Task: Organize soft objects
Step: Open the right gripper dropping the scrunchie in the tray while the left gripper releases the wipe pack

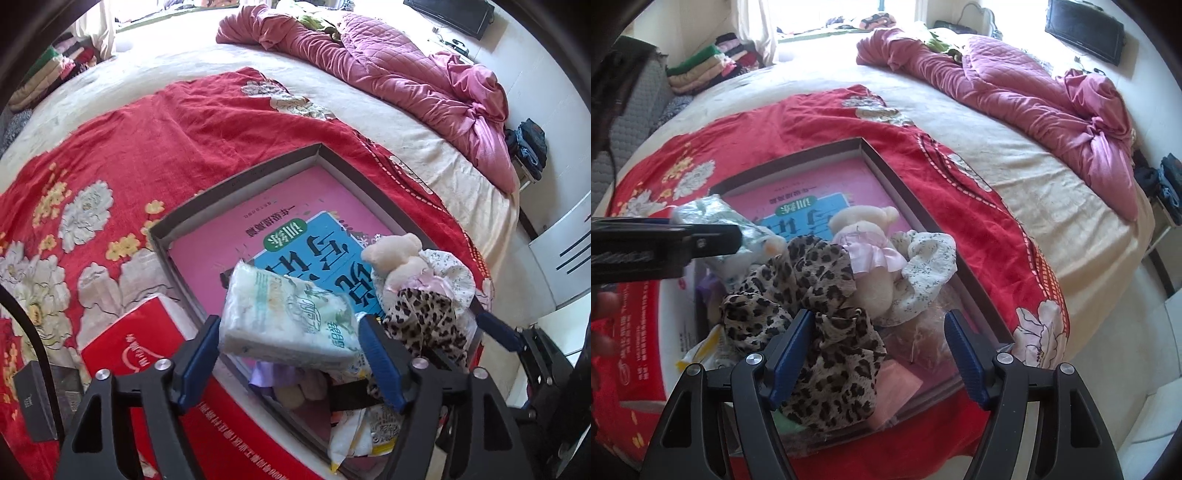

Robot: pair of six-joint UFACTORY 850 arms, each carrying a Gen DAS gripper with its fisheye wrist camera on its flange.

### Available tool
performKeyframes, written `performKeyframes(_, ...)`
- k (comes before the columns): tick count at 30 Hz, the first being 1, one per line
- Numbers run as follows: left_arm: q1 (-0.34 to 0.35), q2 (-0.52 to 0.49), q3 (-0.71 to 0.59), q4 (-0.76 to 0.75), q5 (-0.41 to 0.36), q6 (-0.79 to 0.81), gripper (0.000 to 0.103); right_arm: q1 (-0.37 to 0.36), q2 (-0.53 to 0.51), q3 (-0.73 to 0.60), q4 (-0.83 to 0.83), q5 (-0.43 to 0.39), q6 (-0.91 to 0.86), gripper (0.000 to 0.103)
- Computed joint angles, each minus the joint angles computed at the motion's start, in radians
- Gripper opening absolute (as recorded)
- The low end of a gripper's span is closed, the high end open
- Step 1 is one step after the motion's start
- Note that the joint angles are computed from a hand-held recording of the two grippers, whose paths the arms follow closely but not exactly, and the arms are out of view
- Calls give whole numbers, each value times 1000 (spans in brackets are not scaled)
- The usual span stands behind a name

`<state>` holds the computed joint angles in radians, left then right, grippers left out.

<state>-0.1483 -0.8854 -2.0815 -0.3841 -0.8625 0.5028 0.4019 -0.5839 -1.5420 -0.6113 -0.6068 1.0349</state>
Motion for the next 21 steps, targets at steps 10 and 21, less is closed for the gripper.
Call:
performKeyframes(10, 14, 106, 151, -30, 105, 65, 94, -5, -24, -22, -20, -20, 22, 76)
performKeyframes(21, 19, 123, 168, -12, 113, 49, 95, 6, 8, -6, -44, 0, 37, 76)
